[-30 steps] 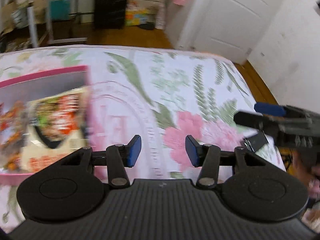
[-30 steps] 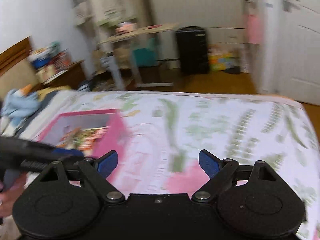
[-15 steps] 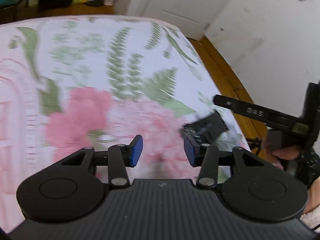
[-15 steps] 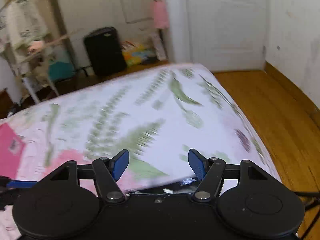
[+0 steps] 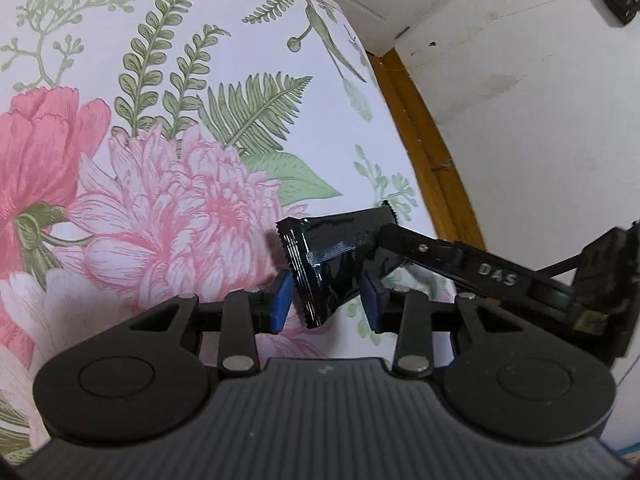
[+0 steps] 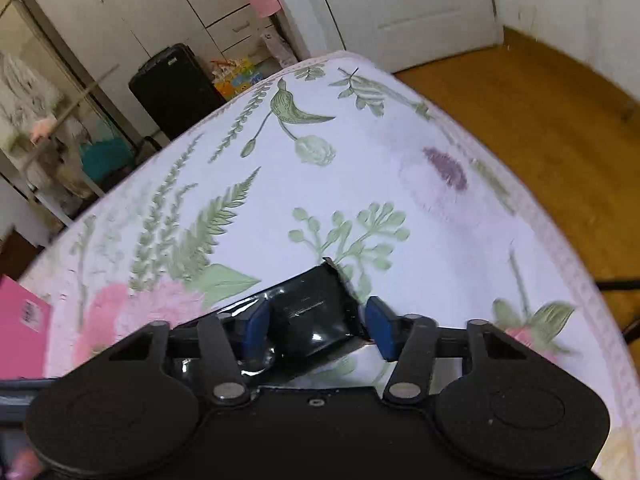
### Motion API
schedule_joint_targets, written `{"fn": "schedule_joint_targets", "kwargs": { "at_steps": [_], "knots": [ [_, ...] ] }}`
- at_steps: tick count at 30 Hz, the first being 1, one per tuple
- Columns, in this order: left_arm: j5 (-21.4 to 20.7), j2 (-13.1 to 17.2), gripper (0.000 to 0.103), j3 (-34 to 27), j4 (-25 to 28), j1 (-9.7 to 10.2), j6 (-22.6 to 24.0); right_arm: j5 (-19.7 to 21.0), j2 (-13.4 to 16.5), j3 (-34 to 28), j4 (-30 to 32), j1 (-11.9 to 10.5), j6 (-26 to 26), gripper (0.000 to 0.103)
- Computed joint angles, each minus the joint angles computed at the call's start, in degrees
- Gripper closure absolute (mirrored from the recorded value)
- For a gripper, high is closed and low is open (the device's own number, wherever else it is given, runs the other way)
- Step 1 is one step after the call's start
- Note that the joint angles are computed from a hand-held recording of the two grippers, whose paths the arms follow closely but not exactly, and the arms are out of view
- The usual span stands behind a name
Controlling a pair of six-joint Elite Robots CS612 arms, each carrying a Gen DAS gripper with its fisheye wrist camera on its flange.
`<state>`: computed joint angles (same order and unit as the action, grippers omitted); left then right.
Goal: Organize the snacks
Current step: 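Grasp the black cracker pack with the right gripper while the left pinches its other end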
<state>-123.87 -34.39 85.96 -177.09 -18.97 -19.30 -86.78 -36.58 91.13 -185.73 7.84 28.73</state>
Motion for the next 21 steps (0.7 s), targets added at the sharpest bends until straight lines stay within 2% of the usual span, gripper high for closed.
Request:
{"fn": "schedule_joint_targets", "kwargs": {
  "at_steps": [5,7,9,15,19,21],
  "knots": [
    [1.59,-0.54,0.077,0.73,0.88,0.03,1.98,1.72,-0.47,-0.46,3.03,0.26,0.05,0.061],
    [3.1,-1.54,0.077,1.52,2.36,0.13,2.83,2.36,-0.88,-0.52,4.53,0.43,-0.71,0.066],
    [3.28,-2.4,0.077,2.08,3.64,0.41,3.38,3.84,-1.39,-0.45,5.96,0.57,-1.19,0.067],
    [5.53,-5.44,0.077,4.55,7.1,1.39,6.09,5.42,-2.26,-1.5,10.54,1.97,-3.02,0.067],
    [6.13,-7.17,0.077,6.52,7.3,2.27,7.3,6.13,-2.9,-2.41,13.33,3.23,-4.15,0.058],
    [6.21,-8.03,0.077,7.33,7.64,2.78,7.64,4.81,-3.29,-2.78,14.02,4.28,-5.85,0.056]
  ]
}}
